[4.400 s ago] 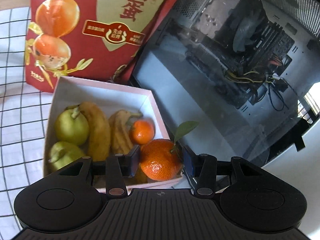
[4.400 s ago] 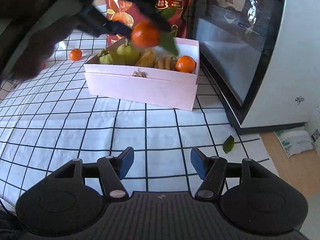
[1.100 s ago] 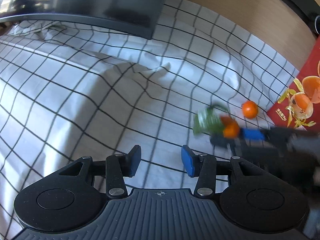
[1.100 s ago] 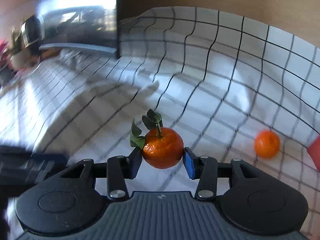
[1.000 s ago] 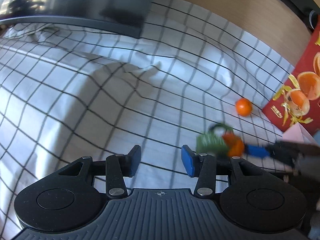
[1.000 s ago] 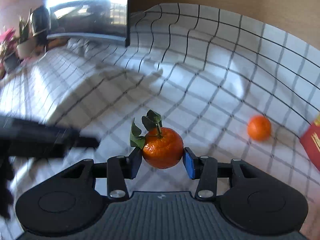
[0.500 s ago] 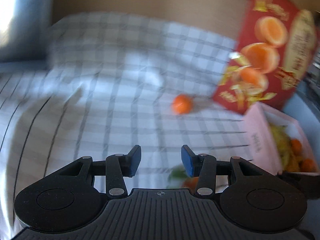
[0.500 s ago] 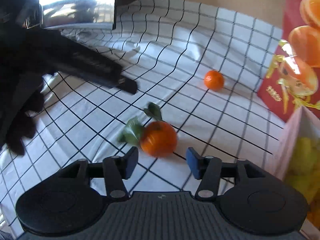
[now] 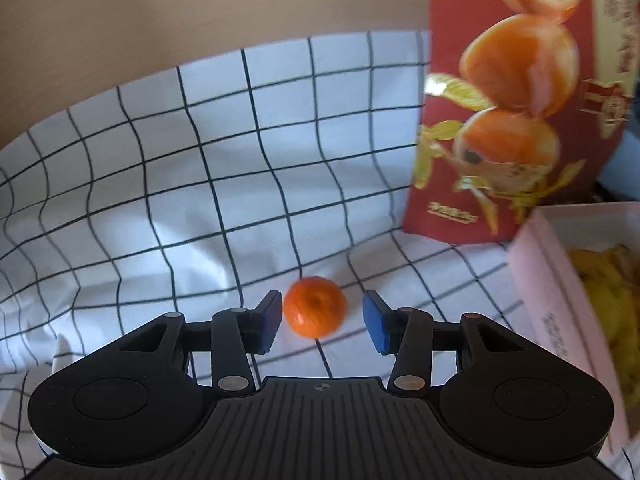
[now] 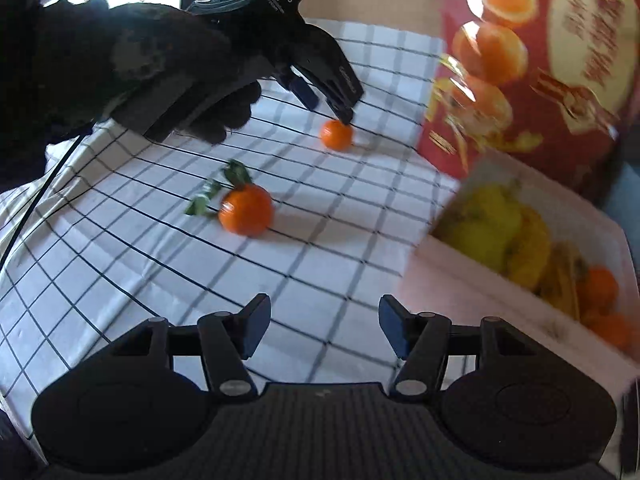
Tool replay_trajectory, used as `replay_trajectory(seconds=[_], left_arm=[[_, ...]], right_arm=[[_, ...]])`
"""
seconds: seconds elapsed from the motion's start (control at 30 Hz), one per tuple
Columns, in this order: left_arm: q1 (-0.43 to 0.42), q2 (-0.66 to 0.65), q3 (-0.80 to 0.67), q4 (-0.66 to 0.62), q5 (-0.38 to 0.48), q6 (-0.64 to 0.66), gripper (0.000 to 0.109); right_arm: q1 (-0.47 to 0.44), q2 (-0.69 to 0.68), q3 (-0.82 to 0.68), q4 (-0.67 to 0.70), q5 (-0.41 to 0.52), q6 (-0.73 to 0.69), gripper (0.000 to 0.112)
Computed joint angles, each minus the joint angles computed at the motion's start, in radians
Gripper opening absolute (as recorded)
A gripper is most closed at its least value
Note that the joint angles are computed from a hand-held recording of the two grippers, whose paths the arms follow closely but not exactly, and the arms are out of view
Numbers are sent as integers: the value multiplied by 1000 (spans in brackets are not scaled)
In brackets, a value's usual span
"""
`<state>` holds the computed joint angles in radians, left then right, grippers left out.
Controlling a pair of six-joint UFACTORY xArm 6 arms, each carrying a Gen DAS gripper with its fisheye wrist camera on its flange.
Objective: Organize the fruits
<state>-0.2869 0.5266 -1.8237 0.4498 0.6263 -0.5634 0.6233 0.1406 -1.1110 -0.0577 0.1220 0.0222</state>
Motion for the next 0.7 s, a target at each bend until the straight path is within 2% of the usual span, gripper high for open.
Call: replay_trajectory(seconds=[0.1,0.13,0.2,0.3,0.47,0.7], left_arm=[[1,83,-121,-7,91,13,50],[2,99,-141,-1,104,1,53],[8,111,-147,-27,83,3,54],[6,146,-193,-52,101,22,53],[-7,197,-254,-3,144,-13,50],[-8,177,-231,-11,119,-31,49]], right_arm=[[-15,-12,23,-8,5,42,60],[-20,-16,29,-15,5,53,60],[-30,-23,39,-42,5,85,60],[-44,-31,48,-78,10,124,60],[-60,-42,66,-107,18,149,61],[-74,-60,98,-114,14,163,61]])
